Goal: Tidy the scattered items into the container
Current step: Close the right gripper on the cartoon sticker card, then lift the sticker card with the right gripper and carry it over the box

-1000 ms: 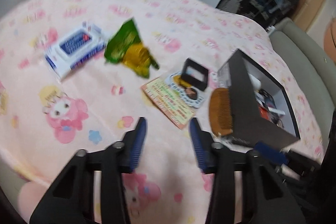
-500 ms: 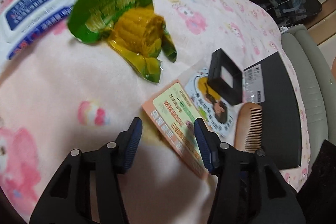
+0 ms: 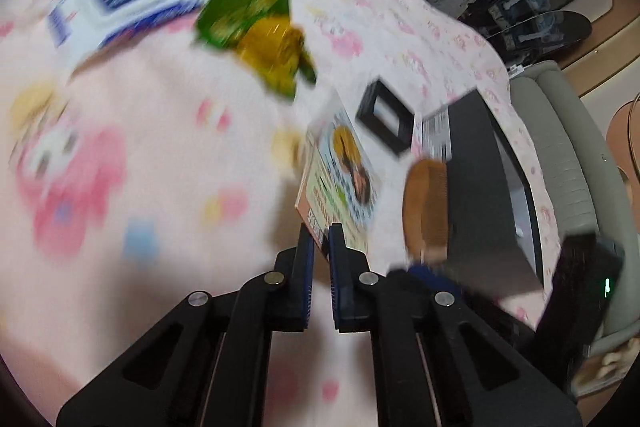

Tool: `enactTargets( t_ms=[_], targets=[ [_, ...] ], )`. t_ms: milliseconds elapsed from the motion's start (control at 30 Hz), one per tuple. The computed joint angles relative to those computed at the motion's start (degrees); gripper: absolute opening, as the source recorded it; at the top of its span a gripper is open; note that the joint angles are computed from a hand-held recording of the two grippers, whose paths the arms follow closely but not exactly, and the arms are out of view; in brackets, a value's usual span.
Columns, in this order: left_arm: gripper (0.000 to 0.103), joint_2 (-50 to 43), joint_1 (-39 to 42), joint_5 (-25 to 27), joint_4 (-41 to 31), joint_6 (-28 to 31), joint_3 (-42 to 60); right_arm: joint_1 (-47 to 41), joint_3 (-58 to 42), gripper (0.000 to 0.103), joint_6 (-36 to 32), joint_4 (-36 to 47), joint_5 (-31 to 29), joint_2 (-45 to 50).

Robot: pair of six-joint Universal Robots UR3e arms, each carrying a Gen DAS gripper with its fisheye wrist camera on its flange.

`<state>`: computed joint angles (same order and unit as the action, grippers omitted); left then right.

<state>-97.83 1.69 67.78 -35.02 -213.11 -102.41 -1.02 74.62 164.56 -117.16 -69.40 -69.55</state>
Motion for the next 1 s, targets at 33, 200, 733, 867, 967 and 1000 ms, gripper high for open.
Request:
enactTargets(
  t_ms=[33, 200, 733, 867, 967, 1000],
  targets=[
    [0.009, 1.53, -0.41, 0.8, -1.09, -0.34, -1.3, -0.43, 1.29, 0.027, -0.44, 0.37, 0.57, -1.04],
    [0.053, 5.8, -0.29, 5.78, -2.57, -0.29, -4.84, -1.34, 4.71, 0.036, -1.91, 2.34, 2.04, -3.29],
    [0.026, -2.9, 2.0, 1.25, 3.56, 5.72, -3.92, -0.42, -2.45, 0.03, -3.66, 5.5, 7.57, 4.66],
    [0.026, 1.91, 0.63, -1.48, 3.9, 5.54, -8.61, -2.72, 3.67, 0.028, -5.63, 5.75, 8.2, -2.14],
    [0.028, 3.83, 0.25, -6.65, 2.87, 5.7, -11.63, -5.06, 7.71, 0.028, -9.13, 9.07, 7.35, -7.4],
    [0.028, 3.37, -0.66, -6.13, 3.06, 5.26, -11.26, -5.8, 8.91, 0.028, -10.56, 10.53, 6.5, -8.87]
  ],
)
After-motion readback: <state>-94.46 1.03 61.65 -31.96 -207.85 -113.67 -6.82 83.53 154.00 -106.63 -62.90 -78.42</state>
